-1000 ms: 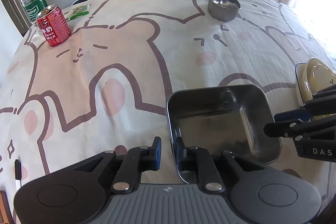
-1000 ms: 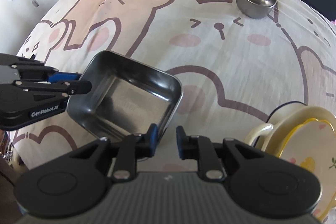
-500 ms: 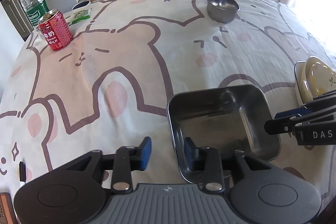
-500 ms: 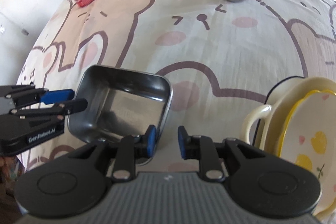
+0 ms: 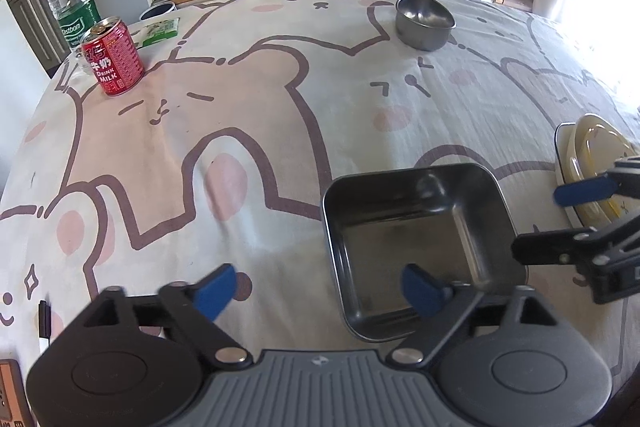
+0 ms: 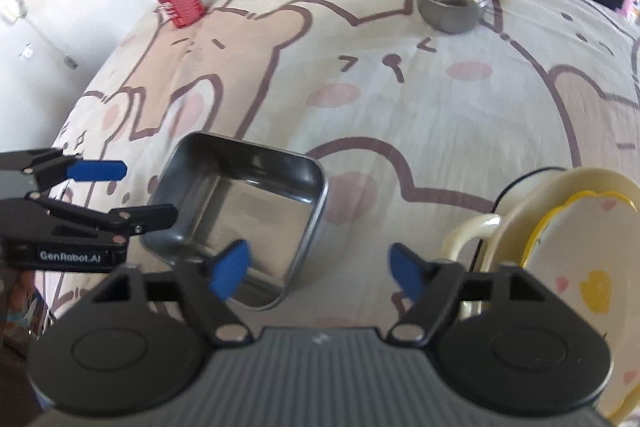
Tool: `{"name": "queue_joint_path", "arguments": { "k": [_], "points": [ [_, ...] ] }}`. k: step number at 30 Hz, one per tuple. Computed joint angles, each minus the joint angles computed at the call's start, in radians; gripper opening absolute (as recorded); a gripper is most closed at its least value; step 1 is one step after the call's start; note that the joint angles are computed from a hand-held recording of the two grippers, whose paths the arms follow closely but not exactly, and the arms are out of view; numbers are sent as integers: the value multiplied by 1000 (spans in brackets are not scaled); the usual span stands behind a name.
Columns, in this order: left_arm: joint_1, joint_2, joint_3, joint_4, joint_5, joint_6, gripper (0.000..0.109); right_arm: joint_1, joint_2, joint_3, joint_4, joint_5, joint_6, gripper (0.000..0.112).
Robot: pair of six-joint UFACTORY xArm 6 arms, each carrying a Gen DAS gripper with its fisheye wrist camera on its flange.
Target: Organize plates and bowls
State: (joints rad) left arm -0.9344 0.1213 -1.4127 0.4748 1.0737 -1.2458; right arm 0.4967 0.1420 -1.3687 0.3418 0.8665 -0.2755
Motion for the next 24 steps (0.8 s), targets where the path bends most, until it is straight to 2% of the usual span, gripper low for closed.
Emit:
{"name": "queue_joint_path", "arguments": {
  "k": [5,9,16,24],
  "points": [
    [6,-25,18,20,-17,-52,102,-27,-26,23,91,-33,-94,101],
    [10,-30,5,66,-40,-99,103,-35,-61,55,138,-128,-148,103],
    [20,34,-104,162,-48,-167,103,-89,-42,16,218,-202,-117,103],
    [38,215,-354,261,0,-206,103,-138,37,-45,186,-340,31,103]
  ]
}}
